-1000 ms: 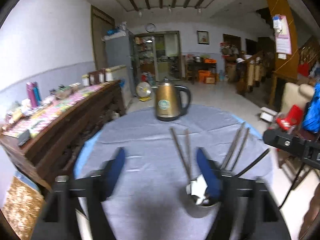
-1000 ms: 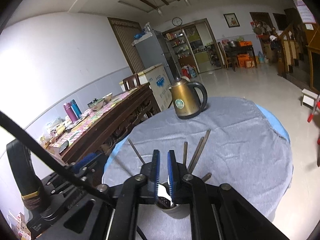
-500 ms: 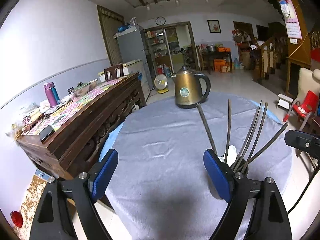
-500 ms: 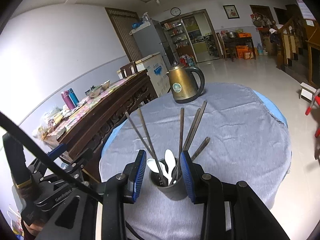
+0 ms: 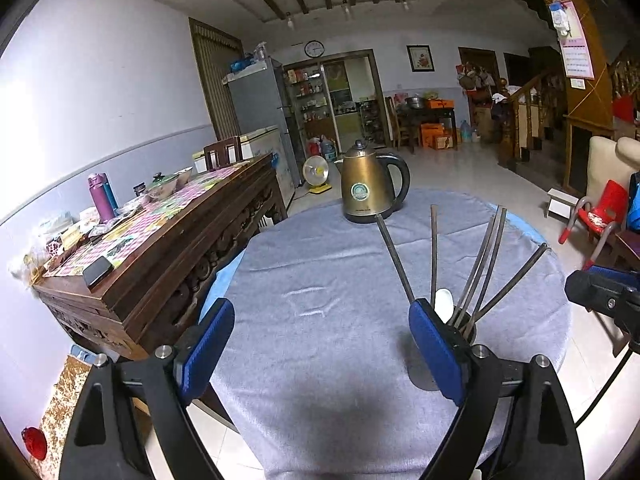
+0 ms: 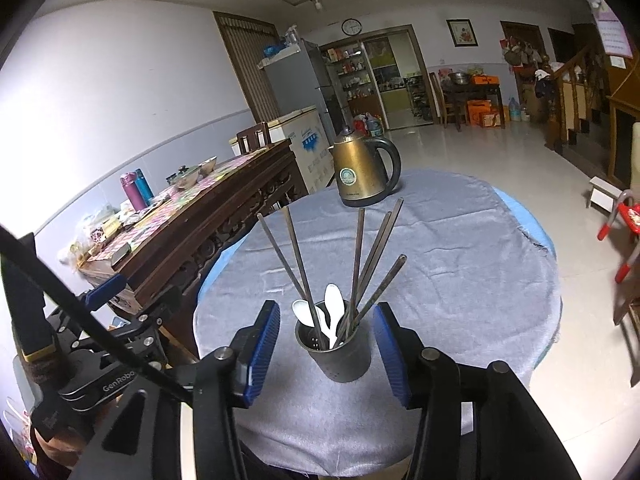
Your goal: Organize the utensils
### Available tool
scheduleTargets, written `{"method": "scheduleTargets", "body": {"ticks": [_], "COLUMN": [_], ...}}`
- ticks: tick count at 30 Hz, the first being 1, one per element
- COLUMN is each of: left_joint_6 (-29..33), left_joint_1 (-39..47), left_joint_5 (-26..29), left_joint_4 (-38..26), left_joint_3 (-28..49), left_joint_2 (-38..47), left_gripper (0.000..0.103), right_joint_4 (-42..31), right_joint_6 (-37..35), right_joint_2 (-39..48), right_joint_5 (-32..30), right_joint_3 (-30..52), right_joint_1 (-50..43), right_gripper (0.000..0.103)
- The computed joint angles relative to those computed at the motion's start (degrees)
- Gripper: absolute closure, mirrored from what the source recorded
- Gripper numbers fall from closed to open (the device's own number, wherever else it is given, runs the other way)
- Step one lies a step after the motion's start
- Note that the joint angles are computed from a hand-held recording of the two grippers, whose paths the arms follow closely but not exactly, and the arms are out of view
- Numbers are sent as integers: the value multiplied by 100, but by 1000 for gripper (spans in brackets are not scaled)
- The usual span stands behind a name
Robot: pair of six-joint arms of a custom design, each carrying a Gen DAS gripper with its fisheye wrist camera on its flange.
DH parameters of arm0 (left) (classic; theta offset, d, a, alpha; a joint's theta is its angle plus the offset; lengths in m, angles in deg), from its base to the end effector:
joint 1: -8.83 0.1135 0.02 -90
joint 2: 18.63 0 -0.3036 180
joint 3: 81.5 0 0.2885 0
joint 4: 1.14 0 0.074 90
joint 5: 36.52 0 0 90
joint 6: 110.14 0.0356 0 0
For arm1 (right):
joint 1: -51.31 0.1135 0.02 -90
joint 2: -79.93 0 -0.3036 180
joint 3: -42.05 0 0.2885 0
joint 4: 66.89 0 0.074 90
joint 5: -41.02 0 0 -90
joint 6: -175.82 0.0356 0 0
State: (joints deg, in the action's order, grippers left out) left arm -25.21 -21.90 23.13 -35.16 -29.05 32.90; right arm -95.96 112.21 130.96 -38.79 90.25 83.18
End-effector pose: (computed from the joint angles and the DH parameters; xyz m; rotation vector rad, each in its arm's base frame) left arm 0.1874 -0.0905 0.2986 0.1611 2.0605 0.1872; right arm 0.1815 0.1054 0.2777 0.0036 2.1457 0.4126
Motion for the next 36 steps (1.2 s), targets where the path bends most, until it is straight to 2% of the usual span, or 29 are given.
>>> {"method": "scheduleTargets", "body": {"ticks": [36], "left_joint_6": [-64], "left_joint_1": [167], "left_joint_5": [102], "left_joint_4": [-516], "left_joint_3": [-34], "left_joint_2": [-745], "left_gripper": [12], "right_joint_4": [-806], "right_joint_6": [647], "right_joint_2": [-151], "right_joint_5": [727], "right_joint_3": [163], "right_joint_1": [733], "right_gripper": [42]}}
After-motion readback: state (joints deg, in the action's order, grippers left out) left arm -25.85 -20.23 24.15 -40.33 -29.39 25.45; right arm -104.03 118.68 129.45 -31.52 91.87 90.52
